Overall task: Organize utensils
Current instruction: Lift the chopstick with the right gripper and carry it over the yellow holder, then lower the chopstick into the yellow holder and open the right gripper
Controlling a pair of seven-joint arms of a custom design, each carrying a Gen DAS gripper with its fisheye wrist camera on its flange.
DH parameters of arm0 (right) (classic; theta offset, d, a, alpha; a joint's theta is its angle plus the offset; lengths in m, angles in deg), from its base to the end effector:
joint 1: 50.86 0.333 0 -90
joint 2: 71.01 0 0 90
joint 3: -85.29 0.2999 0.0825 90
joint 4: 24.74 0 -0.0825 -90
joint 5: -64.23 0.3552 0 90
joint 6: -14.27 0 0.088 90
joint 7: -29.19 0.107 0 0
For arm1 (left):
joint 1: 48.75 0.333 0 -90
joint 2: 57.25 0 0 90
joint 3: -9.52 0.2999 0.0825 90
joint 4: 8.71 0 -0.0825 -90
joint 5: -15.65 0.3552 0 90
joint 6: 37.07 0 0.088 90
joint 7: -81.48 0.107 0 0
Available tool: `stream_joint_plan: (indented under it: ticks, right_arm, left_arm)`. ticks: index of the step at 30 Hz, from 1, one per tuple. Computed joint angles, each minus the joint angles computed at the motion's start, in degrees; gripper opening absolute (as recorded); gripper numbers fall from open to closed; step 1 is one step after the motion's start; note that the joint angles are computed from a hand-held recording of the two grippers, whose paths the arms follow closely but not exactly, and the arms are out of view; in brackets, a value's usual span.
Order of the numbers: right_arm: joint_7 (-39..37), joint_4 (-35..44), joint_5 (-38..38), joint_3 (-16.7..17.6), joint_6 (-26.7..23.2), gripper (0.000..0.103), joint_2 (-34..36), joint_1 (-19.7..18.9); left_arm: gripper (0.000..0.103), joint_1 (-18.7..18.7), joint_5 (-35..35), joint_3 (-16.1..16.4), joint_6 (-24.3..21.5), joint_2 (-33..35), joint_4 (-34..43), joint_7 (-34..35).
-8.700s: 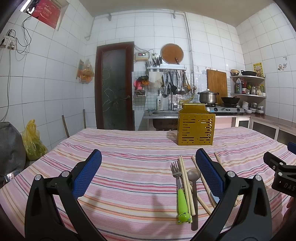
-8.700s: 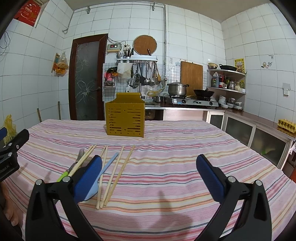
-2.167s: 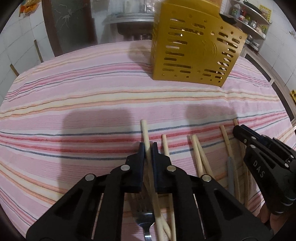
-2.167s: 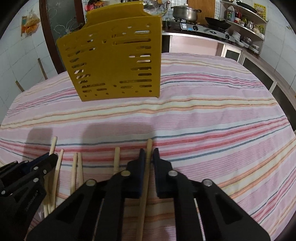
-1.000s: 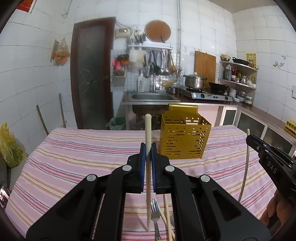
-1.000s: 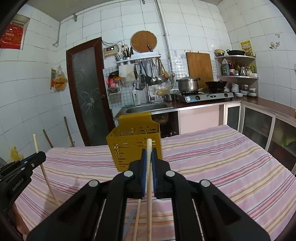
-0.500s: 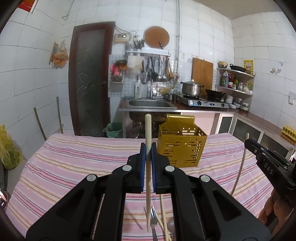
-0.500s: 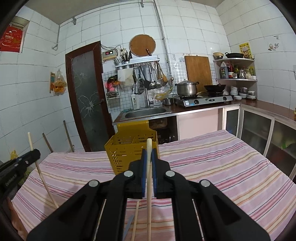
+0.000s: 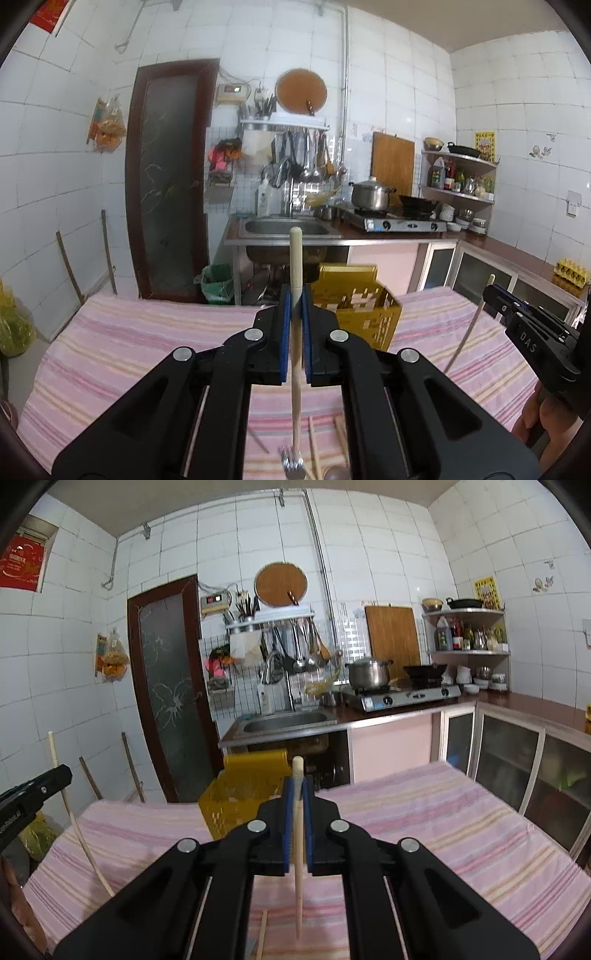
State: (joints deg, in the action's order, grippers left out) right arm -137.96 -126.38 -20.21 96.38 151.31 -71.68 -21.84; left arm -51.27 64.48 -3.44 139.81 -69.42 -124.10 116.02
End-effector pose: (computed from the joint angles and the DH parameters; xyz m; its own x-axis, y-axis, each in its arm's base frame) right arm 0.4479 0.3671 0.6200 -0.0973 -0.9828 -0.1570 -0.1891 0.1732 -0.9666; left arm 0.4669 -0.2071 0.6637 -0.1932 -0.9797 0.0540 -0.2715 0.0005 -0.9624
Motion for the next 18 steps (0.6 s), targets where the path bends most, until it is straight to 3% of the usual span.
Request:
stream_joint_plan:
  ticks: [5, 11, 18]
  right_arm:
    - [-2.66, 6.69, -1.65, -0.89, 0.78, 0.005, 1.94, -0.45]
    - [-9.83, 20.17, -0.98, -3.53, 1.97, 0.005, 8.28, 0.52]
    - [-21.03, 39.60, 5.68, -8.12, 4.03, 0.005, 20.54, 2.38]
  left_arm:
    - [0.004, 1.27, 4.80, -1.66, 0.62, 6.04, 10.51, -3.69]
    - [0.004, -3.84, 3.54, 1.07, -1.01, 17.25, 27.16, -1.16]
    - [0.004, -8.77, -6.98, 0.91, -7.23, 36.32, 53.00, 12.69]
